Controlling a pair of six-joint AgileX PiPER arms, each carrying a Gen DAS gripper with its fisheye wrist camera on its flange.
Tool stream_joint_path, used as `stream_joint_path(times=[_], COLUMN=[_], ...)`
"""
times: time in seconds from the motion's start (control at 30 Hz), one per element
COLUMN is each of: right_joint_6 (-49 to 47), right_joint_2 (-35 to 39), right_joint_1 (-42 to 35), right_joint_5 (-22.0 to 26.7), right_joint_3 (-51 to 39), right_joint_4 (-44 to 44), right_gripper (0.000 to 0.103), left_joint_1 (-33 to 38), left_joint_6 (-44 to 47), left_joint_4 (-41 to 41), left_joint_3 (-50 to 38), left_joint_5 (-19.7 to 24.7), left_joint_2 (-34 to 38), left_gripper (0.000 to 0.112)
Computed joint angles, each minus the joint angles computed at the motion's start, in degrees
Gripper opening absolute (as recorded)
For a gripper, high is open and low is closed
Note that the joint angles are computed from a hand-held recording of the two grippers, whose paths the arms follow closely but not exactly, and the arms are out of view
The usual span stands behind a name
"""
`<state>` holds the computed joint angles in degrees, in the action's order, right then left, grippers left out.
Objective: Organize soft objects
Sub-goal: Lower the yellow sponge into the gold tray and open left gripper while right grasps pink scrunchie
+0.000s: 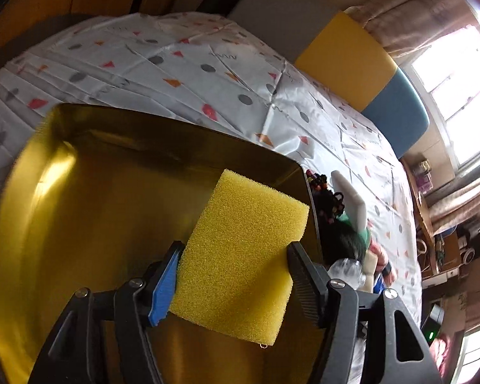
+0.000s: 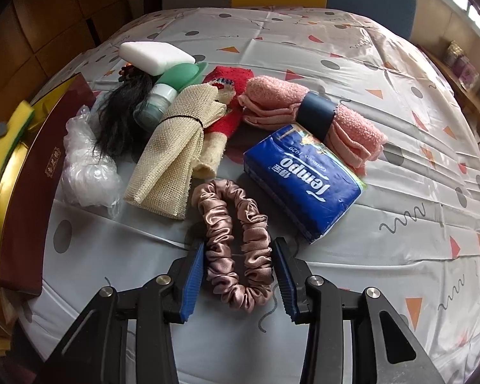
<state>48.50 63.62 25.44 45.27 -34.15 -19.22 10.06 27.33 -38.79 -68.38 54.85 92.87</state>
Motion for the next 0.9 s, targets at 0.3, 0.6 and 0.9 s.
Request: stream_joint_path(times=[0.3, 0.6, 0.9], right_joint_6=[-1.4, -0.7, 0.0], right_joint_2=[0.5, 1.0, 0.5], right_joint_1=[-0.4, 0.2, 2.2], right_joint_5=[-0.2, -0.1, 1.8], right_joint_3=[-0.3, -0.4, -0.6], right_joint_4=[0.0, -1.1, -1.5], right_gripper=[0.043, 0.043, 0.040], left_joint_1=[-4.2, -1.3, 5.5], left_joint_6=[-1.9, 5.3, 18.3], left_joint_4=[0.2, 2.4, 4.0], left_joint_3=[-2.2, 3.7, 18.5], left_joint_5=[-1.7, -1.8, -3.0], left_joint_2=[4.6, -5.6, -24.8], left_gripper=[0.081, 0.084, 0.084])
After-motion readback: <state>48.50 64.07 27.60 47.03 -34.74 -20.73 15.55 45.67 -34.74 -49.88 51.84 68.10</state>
